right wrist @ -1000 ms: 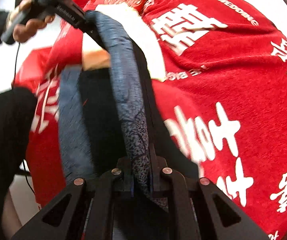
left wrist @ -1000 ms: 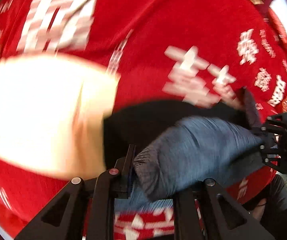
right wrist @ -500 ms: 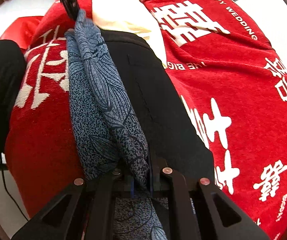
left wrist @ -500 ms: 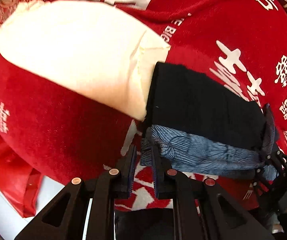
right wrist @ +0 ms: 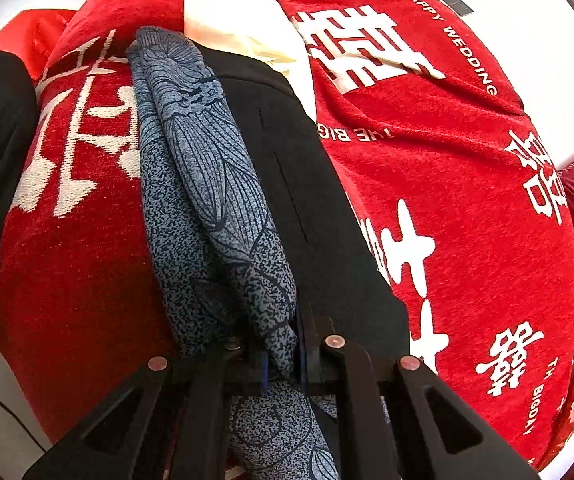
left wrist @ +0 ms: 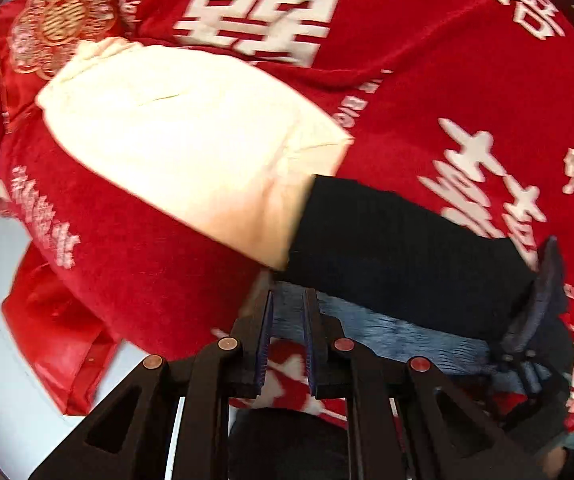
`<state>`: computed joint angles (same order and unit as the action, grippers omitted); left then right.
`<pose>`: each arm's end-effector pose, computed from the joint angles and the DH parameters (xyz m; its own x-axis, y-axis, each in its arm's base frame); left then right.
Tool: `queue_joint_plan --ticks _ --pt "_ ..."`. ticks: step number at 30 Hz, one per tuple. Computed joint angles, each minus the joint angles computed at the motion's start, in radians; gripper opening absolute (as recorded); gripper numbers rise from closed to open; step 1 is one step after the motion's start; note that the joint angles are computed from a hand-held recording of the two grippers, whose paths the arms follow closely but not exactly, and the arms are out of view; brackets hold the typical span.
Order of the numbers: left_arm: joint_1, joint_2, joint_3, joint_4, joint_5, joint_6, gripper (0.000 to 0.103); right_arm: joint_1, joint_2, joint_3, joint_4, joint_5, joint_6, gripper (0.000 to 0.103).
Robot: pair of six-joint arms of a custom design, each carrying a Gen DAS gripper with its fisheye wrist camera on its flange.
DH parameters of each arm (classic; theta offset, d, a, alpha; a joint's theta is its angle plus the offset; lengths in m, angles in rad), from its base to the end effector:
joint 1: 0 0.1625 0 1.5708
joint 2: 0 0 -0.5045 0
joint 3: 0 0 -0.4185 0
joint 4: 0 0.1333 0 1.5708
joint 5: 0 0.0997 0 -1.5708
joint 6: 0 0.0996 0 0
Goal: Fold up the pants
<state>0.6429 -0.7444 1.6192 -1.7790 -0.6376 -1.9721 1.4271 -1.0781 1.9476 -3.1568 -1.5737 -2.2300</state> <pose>-0.4172 -0.5791 0.0749 -0.5950 -0.7362 -0.3225 -0.2082 0.5287 -0.8229 0.0387 -0.6616 0.2776 0.5206 -0.6788 0.5178 -0.8483 -0.3424 0.4040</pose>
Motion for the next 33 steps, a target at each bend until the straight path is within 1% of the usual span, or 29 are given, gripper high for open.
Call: queue_joint_plan --ticks 2,3,4,5,6,7,8,9,10,11,12,13,14,15,17,18,19,20,22,24,25,26,28,29,31,32,33 --pt "0.015 0.021 -0.017 -0.103 0.002 0.119 0.015 -0.001 0.001 0.005 -0.011 0.0 -0.003 0.014" --pt "0.029 0.044 -0.042 -0.162 0.003 0.204 0.015 -0.005 0.0 0.014 -0.029 0.013 -0.017 0.014" --pt "0.039 0.065 -0.068 -0.197 0.005 0.263 0.015 -0.011 -0.003 0.021 -0.039 0.027 -0.029 0.015" --pt "0.056 0.096 -0.103 -0.259 0.004 0.357 0.015 -0.013 -0.004 0.023 -0.042 0.033 -0.033 0.015" --pt "0.071 0.123 -0.135 -0.314 -0.002 0.435 0.015 -0.016 -0.01 0.025 -0.036 0.037 -0.033 0.015" --pt "0.089 0.152 -0.178 -0.337 -0.009 0.492 0.015 -0.015 -0.021 0.021 -0.007 0.031 -0.014 0.016" --pt "0.1 0.17 -0.208 -0.327 -0.011 0.515 0.015 -0.011 -0.033 0.01 0.039 0.019 0.009 0.023" --pt "0.116 0.194 -0.245 -0.316 -0.023 0.545 0.015 -0.006 -0.054 -0.006 0.115 0.008 0.039 0.032" --pt "0.131 0.211 -0.268 -0.31 -0.051 0.56 0.015 -0.004 -0.069 -0.018 0.168 0.007 0.056 0.059" --pt "0.14 0.226 -0.286 -0.298 -0.076 0.564 0.015 -0.007 -0.095 -0.033 0.245 0.015 0.073 0.08" --pt "0.144 0.239 -0.293 -0.281 -0.081 0.557 0.015 -0.009 -0.116 -0.05 0.314 0.022 0.089 0.081" --pt "0.139 0.244 -0.292 -0.282 -0.065 0.556 0.015 -0.007 -0.131 -0.071 0.379 0.013 0.119 0.081" --pt "0.129 0.245 -0.276 -0.296 -0.045 0.553 0.015 -0.001 -0.142 -0.106 0.45 -0.004 0.174 0.081" --pt "0.124 0.24 -0.261 -0.311 -0.047 0.551 0.015 0.004 -0.143 -0.139 0.507 -0.01 0.228 0.081" --pt "0.114 0.233 -0.232 -0.347 -0.041 0.541 0.015 0.026 -0.12 -0.236 0.634 -0.032 0.389 0.081" --pt "0.112 0.231 -0.224 -0.356 -0.041 0.538 0.017 0.037 -0.1 -0.279 0.673 -0.044 0.456 0.081" --pt "0.11 0.232 -0.221 -0.358 -0.041 0.533 0.017 0.052 -0.072 -0.332 0.712 -0.057 0.541 0.081" --pt "0.11 0.234 -0.226 -0.352 -0.041 0.526 0.017 0.066 -0.039 -0.385 0.744 -0.062 0.628 0.081" --pt "0.107 0.239 -0.247 -0.292 -0.04 0.502 0.017 0.093 0.03 -0.481 0.779 -0.077 0.763 0.081" --pt "0.104 0.255 -0.287 -0.198 -0.033 0.472 0.017 0.118 0.093 -0.54 0.754 -0.135 0.828 0.082" --pt "0.103 0.263 -0.304 -0.158 -0.029 0.459 0.017 0.132 0.129 -0.575 0.754 -0.183 0.859 0.082" --pt "0.1 0.276 -0.333 -0.097 -0.023 0.435 0.017 0.14 0.155 -0.598 0.753 -0.222 0.872 0.082" --pt "0.1 0.291 -0.364 -0.033 -0.015 0.414 0.017 0.152 0.204 -0.637 0.754 -0.34 0.897 0.082" --pt "0.099 0.3 -0.381 0.005 -0.01 0.402 0.017 0.152 0.218 -0.65 0.757 -0.373 0.903 0.082" --pt "0.099 0.308 -0.396 0.041 -0.005 0.387 0.017 0.145 0.228 -0.657 0.759 -0.447 0.908 0.082" --pt "0.098 0.309 -0.398 0.051 -0.003 0.381 0.017 0.138 0.222 -0.649 0.756 -0.469 0.901 0.082" --pt "0.097 0.311 -0.401 0.061 0.001 0.375 0.017 0.128 0.211 -0.644 0.765 -0.472 0.896 0.082"
